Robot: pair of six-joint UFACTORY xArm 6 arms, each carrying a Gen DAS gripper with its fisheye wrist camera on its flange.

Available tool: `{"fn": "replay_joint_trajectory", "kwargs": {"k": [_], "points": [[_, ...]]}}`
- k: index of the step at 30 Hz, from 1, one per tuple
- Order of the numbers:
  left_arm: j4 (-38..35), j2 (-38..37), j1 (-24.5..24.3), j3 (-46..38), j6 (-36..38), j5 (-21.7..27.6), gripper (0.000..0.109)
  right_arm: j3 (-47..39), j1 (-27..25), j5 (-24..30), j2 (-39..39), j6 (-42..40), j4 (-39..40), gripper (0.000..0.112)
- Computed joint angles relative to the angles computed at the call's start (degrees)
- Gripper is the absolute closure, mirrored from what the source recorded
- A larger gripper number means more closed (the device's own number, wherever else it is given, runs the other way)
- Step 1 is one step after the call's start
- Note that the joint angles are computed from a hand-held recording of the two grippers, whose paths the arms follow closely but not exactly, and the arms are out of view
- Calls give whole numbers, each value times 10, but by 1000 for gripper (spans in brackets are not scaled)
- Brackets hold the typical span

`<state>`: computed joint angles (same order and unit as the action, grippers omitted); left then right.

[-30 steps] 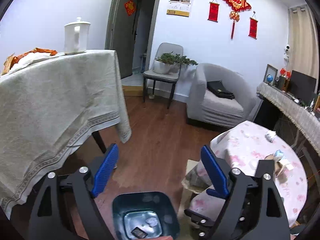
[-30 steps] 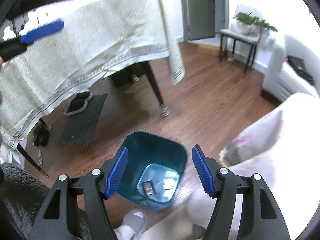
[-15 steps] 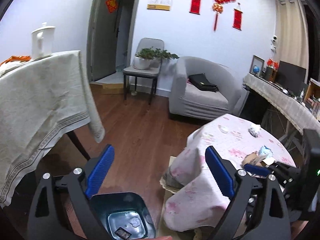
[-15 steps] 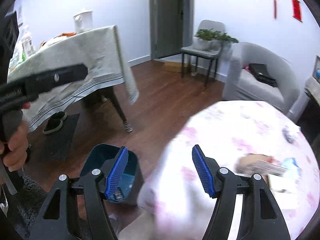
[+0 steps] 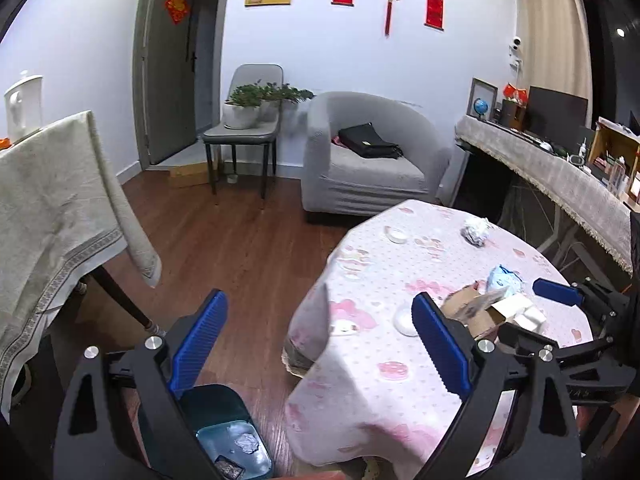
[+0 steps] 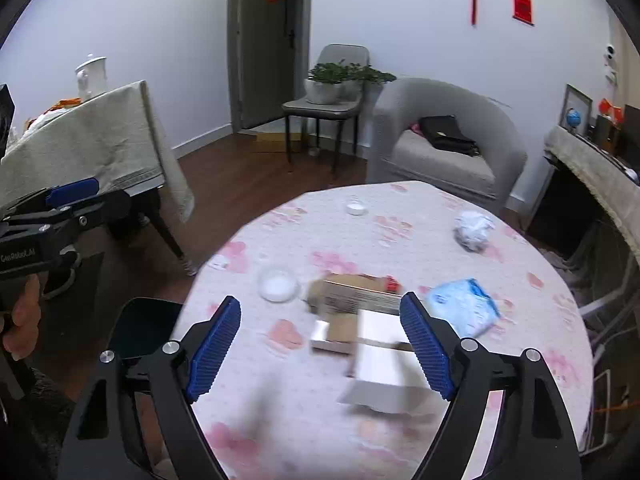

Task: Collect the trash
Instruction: 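Return to the table and grasp the white box with the right tool, then grasp the clear plastic lid with the left tool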

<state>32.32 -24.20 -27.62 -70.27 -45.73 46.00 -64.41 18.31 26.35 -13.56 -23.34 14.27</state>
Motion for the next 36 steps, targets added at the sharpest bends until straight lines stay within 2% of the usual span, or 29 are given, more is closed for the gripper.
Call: {"fn": "replay_joint_trajectory", "kwargs": {"k": [9,17,20,22,28,36], "points": [[-4,39,-23,-25,1,3,14,4,-39,13,7,49,-51,26],[-4,67,-42,-45,5,12,14,-16,-65,59,34,6,57,26],[-11,74,-46,-50,8,8,14,-21,-66,64,43,5,66,27],[-15,79,-48,-53,10,8,14,-24,-67,71,49,3,69,33],[-38,92,-47,-59,16,11,14,-21,-72,58,43,-12,89,38],[-60,112,-45,-65,31,20,14,-17,-89,53,33,-13,98,38]]}}
